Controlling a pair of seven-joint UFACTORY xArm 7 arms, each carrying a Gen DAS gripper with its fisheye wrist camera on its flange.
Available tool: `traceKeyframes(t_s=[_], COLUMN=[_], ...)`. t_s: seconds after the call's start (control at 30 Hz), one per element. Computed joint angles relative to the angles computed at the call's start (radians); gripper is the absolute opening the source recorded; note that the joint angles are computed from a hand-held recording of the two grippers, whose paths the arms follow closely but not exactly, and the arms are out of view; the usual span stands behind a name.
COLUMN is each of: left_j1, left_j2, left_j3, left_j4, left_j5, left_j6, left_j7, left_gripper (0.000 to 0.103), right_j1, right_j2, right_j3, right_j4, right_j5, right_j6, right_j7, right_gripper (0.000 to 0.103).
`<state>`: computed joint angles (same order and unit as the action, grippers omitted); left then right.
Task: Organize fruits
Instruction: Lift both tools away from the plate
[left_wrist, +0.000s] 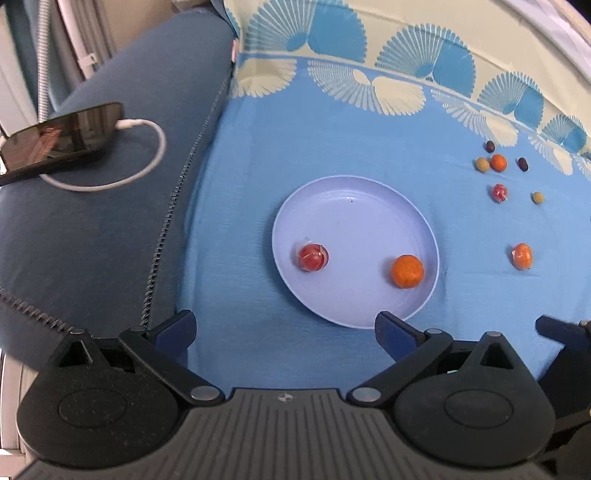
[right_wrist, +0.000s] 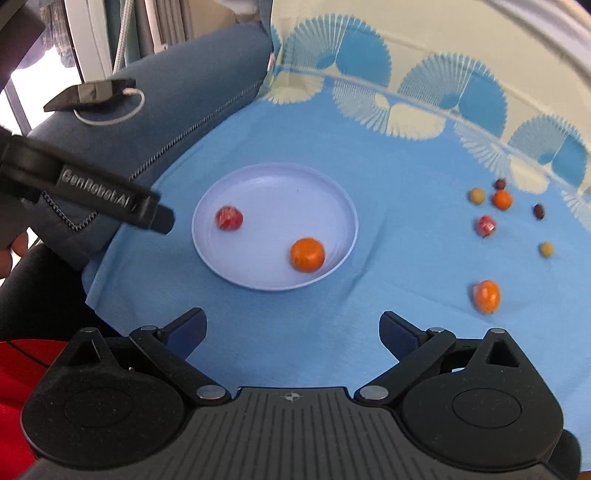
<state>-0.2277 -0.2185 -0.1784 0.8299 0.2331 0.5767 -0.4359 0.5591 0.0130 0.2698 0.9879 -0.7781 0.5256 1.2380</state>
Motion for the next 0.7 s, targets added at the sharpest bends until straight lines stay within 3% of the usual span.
traceKeyframes(t_s=[0.23, 0.7], left_j1=[0.003, -0.008], left_j2=[-0.127, -0.249], left_j3=[-0.039, -0.090], left_j4=[-0.065, -0.108], left_j5=[0.032, 0.043], left_j6=[-0.003, 0.025], left_j7=[-0.058, -0.082], left_gripper=[0.103, 0.103], right_j1=[-0.008, -0.066], right_j2=[-0.103, -0.233], right_j3=[0.043, 0.143], right_j4=[-0.052, -0.140], right_j5=[-0.118, -0.159], right_j6=[0.035, 0.065], right_j7=[0.128, 0.252], right_gripper=[0.101, 0.102])
